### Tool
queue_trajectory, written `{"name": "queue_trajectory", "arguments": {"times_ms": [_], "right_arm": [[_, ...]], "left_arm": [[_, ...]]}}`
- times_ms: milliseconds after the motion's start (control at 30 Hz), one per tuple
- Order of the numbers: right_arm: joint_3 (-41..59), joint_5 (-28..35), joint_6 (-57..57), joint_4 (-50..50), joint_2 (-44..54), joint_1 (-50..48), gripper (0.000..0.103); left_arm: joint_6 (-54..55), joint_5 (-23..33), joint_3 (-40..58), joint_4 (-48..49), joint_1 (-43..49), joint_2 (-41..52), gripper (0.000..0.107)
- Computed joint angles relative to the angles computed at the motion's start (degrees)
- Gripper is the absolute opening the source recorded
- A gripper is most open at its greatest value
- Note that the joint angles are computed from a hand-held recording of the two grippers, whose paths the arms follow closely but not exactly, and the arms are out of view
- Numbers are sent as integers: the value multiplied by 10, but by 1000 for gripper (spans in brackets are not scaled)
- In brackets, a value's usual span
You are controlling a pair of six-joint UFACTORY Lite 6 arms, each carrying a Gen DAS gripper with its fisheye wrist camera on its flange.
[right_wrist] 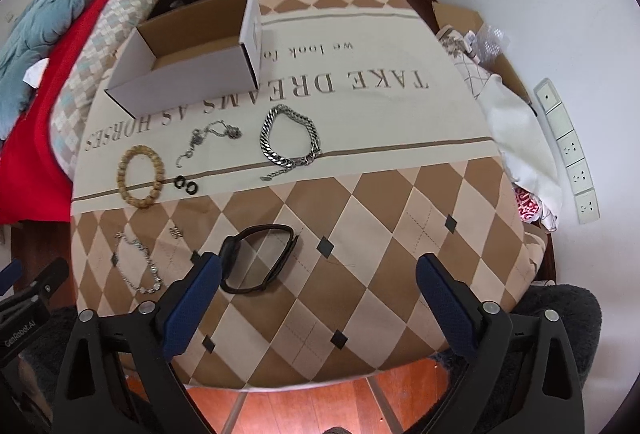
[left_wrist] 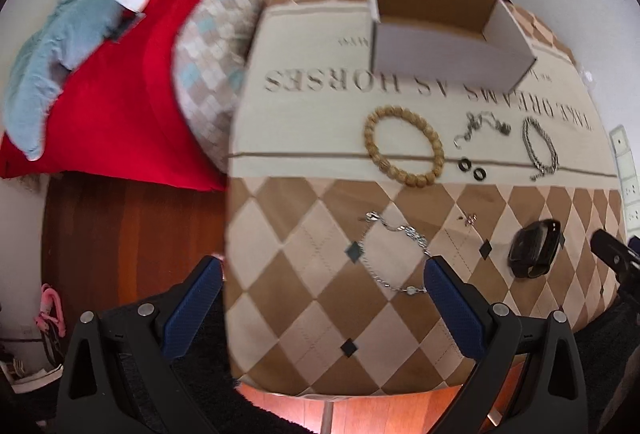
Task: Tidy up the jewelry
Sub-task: 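Grasp the silver charm bracelet with the left gripper while the right gripper approaches the black watch band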
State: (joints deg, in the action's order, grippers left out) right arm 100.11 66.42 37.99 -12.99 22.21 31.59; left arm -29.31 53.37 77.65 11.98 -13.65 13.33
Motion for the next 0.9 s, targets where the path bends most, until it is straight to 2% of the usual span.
{"name": "queue_trajectory", "arguments": {"times_ms": [300, 600, 767, 900], "right_arm": [[-29, -27, -29, 25, 31, -24, 92], [-87, -52, -37, 35, 15, -44, 92], [-104, -56, -39, 34, 3, -55, 92], [-108, -58, -37, 33, -2, -60, 92]], "left_arm": [[62, -36, -16, -62, -54, 55, 102], [81, -50, 5, -80, -87, 105, 86], [79, -51, 23, -71, -97, 123, 86], [59, -35, 54, -65, -120, 144, 72]]}}
